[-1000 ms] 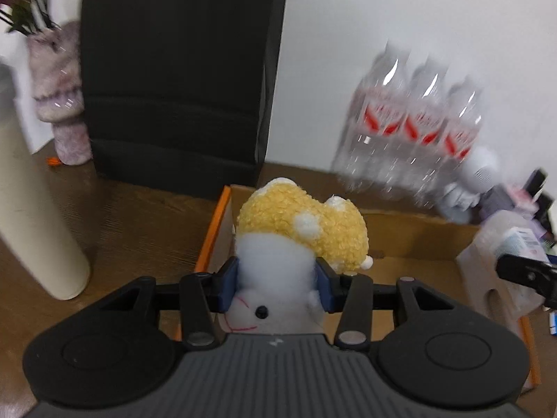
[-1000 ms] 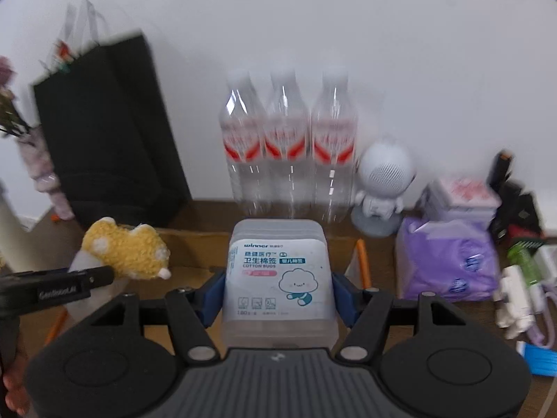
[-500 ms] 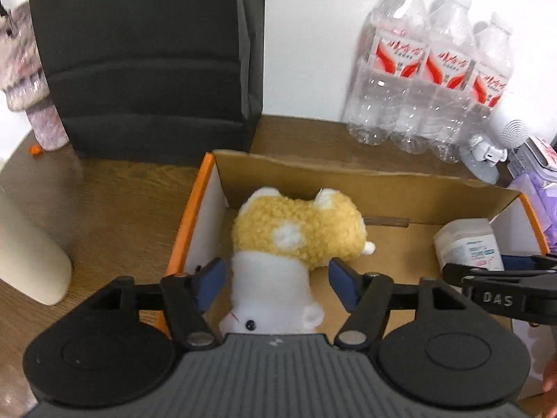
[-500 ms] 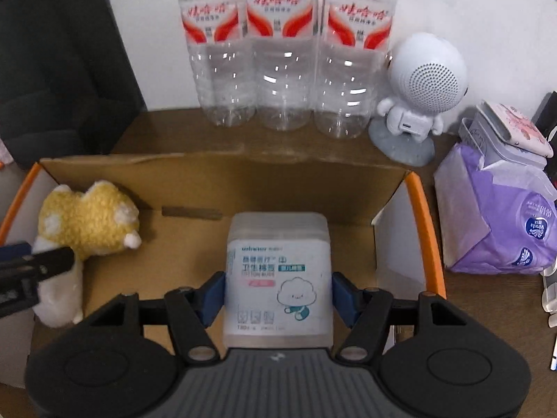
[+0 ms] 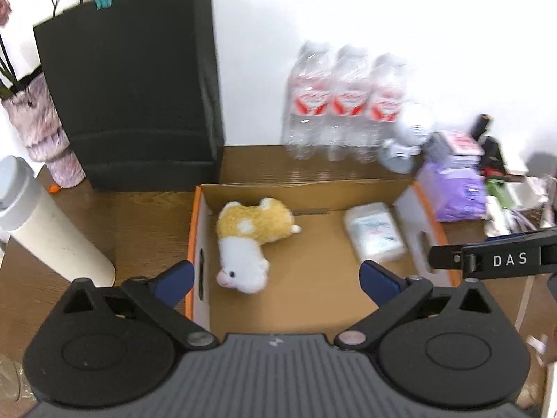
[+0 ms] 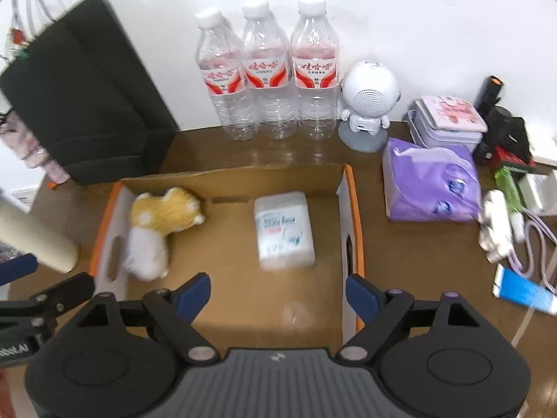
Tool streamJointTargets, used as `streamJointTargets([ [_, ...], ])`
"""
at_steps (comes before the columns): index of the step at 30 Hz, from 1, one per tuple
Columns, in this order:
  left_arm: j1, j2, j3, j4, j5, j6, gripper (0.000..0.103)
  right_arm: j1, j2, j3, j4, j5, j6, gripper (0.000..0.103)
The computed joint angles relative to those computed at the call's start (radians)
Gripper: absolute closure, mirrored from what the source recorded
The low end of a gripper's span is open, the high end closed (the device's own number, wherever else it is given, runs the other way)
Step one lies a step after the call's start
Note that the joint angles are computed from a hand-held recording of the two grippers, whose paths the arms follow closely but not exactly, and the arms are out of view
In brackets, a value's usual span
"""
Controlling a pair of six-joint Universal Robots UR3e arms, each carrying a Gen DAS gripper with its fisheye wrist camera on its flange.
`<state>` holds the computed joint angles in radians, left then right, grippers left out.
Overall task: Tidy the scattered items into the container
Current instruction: 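Withdraw both tools from the box toward the lavender pouch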
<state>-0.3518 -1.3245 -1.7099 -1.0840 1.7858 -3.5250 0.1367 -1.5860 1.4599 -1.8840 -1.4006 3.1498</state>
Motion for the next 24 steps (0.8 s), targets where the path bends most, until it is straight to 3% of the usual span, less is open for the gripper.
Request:
streamJointTargets([
  [7,-0.177,0.049,0.055,-0.115,0.111,-0.149,0.000,0.012,-0.221,0.067,0.103,-0.005,-0.025,0.018],
  [17,-0.327,0.096,0.046,-0.172,0.224,-0.309,0.000,0.040,-0.397,0.161,0.113,-0.024,-0.027,0.015],
  [19,-0.373,0.111,0.003,-0.121,0.282,-0.350,0.000,0.038,-0.452,0.226,0.054,-0.014,-0.027,0.015],
  [21,-0.471,0.132,-0.134,0.056,0.421,-0.419,0.000,0.025,-0.542,0.347,-0.051,0.015,-0.026,0.013],
  [24,-0.618,0.099,-0.346,0.326,0.629,-0.497,0.000,0.015,-0.714,0.627,-0.327,0.029,-0.036,0.012],
])
